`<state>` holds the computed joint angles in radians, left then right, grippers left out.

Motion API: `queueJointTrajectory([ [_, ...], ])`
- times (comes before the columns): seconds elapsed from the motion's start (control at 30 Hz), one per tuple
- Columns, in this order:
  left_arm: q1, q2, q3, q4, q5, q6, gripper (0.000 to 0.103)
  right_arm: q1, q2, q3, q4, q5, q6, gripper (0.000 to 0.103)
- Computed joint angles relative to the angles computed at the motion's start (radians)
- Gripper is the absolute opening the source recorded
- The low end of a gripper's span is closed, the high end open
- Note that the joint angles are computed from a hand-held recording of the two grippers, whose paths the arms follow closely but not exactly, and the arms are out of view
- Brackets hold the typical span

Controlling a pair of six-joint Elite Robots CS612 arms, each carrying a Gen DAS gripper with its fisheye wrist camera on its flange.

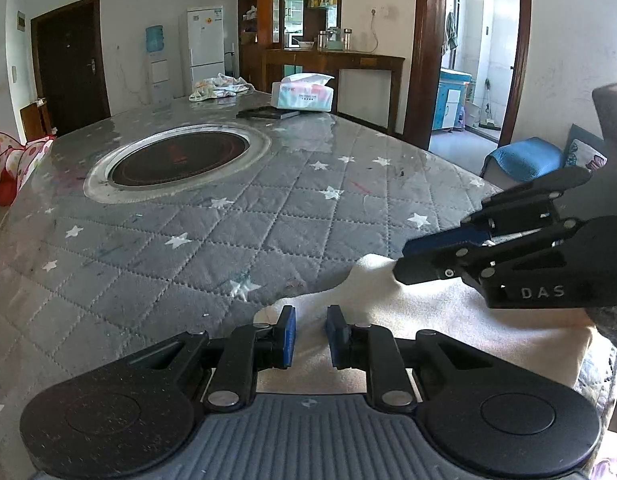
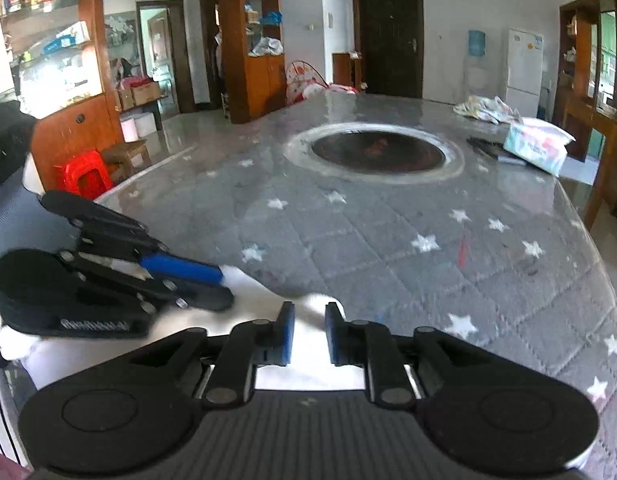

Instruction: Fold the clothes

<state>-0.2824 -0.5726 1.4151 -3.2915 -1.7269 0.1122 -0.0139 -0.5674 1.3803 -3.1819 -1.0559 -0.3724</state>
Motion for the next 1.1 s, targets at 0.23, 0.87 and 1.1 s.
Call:
queueJointTrajectory([
  [0.23, -0.002, 0.001, 0.0, -0.003, 0.005, 0.0, 0.02, 0.016, 0.018, -0.03, 0.047, -0.019, -0.028, 0.018],
  [0.87, -0.007, 0.003, 0.0, -0.005, 0.027, 0.01, 0.021, -0.039, -0.067, 0.158, -0.086, -0.07, -0.034, 0.017],
  [1.1, 0.003, -0.009, 0.009, -0.036, 0.021, -0.054, 0.022, -0.048, -0.072, 0.171, -0.143, -0.062, -0.004, 0.018],
])
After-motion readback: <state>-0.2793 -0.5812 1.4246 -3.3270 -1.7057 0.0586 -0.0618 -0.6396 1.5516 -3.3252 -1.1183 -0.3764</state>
